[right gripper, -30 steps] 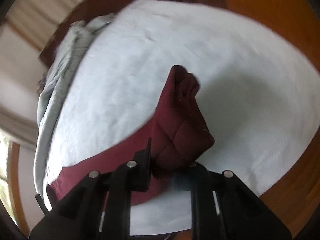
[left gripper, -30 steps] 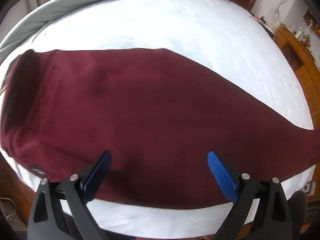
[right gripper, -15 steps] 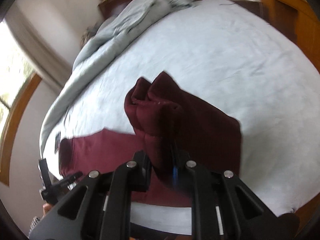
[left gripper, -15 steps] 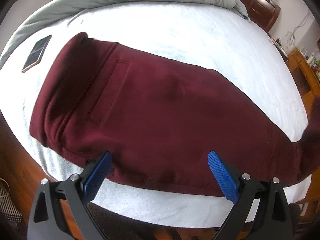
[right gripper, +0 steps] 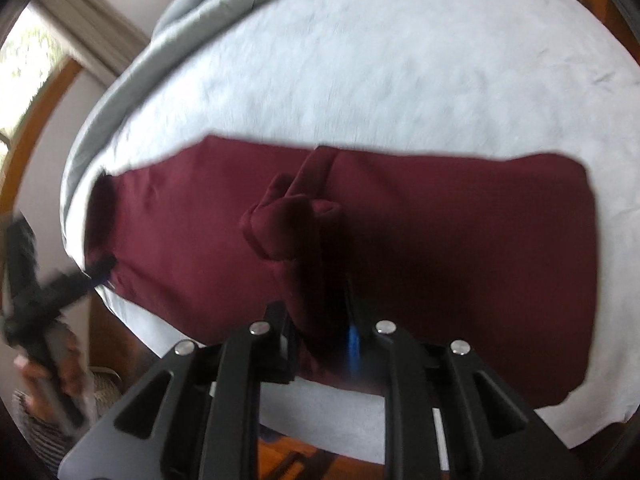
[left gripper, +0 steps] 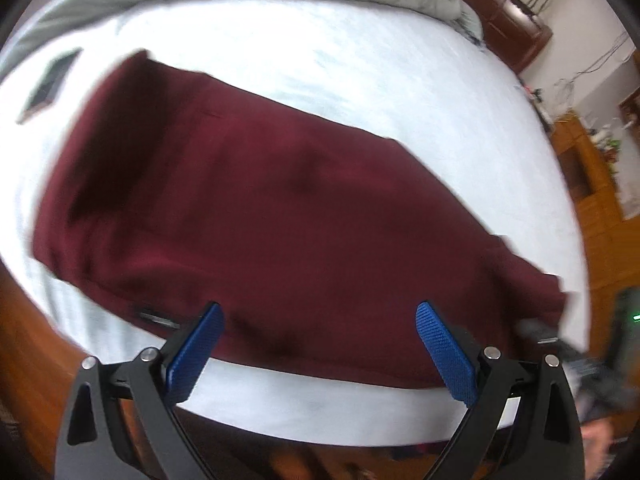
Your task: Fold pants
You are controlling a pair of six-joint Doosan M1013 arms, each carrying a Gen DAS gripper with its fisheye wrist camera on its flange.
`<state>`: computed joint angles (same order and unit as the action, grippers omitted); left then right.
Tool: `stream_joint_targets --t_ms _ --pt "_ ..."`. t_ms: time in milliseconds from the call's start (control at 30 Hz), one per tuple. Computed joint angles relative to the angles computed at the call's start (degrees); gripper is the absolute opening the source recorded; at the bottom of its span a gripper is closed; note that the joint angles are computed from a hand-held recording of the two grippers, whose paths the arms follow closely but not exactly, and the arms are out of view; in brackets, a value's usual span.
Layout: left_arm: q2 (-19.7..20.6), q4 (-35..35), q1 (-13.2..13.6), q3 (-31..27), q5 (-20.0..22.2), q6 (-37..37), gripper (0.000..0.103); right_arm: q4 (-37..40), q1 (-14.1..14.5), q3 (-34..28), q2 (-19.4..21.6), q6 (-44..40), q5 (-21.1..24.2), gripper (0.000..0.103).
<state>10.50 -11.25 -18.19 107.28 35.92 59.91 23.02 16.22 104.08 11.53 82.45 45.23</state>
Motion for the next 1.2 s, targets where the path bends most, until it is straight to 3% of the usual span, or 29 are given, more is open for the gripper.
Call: stream_joint_targets --t_ms 67,133,200,300,400,567,700,733,800,833,900,1200 --pt "0.86 -7.75 0.09 -0.81 0.36 6.07 0.097 0.91 0.14 0.43 0.5 -1.54 0.43 0.041" --pt "2.23 -16.36 0.16 -1.94 1.29 12.67 0.097 6.35 -0.67 0.79 0.62 -6.55 2.01 0.074" --pt "3.81 -22.74 -0.03 -3.38 3.01 17.64 0.097 10.36 -1.6 1.08 -0.15 -10.18 4.28 0.086" --pt "6.26 -28.99 -0.61 -5.67 5.79 22.54 0.097 15.95 -4.09 2.04 -1.99 -14.76 6.83 0.086" --pt "9.0 -28.48 -1.84 -8.53 8.35 22.75 0.097 17.69 -7.47 3.69 -4.85 -14.87 5.75 0.086" --pt "13.37 -31.54 -2.81 -11.99 13.37 23.44 0.097 15.03 -12.77 6.0 -8.03 -10.76 2.64 0.086" --pt "14.34 -28.24 -4.01 -12.9 13.03 19.12 0.096 13.06 -14.97 7.06 -8.61 -8.3 1.34 0.086" --pt "14.27 -27.16 -4.28 -13.01 12.8 18.0 0.094 13.49 -15.14 7.53 -8.67 -8.52 0.91 0.086" --pt "14.0 -21.38 -5.32 -13.67 13.19 13.43 0.06 14.73 -16.21 8.18 -8.83 -9.43 0.92 0.086" --pt "13.81 -18.67 -5.78 -13.88 13.52 11.46 0.053 14.71 -16.51 8.32 -8.76 -9.3 0.77 0.086" --pt "13.4 -18.21 -6.05 -13.7 13.19 10.3 0.045 14.53 -16.47 8.33 -8.34 -8.45 0.63 0.086" --pt "13.39 -20.82 -6.13 -13.71 12.58 8.64 0.023 15.08 -16.22 8.45 -7.78 -8.06 0.31 0.086"
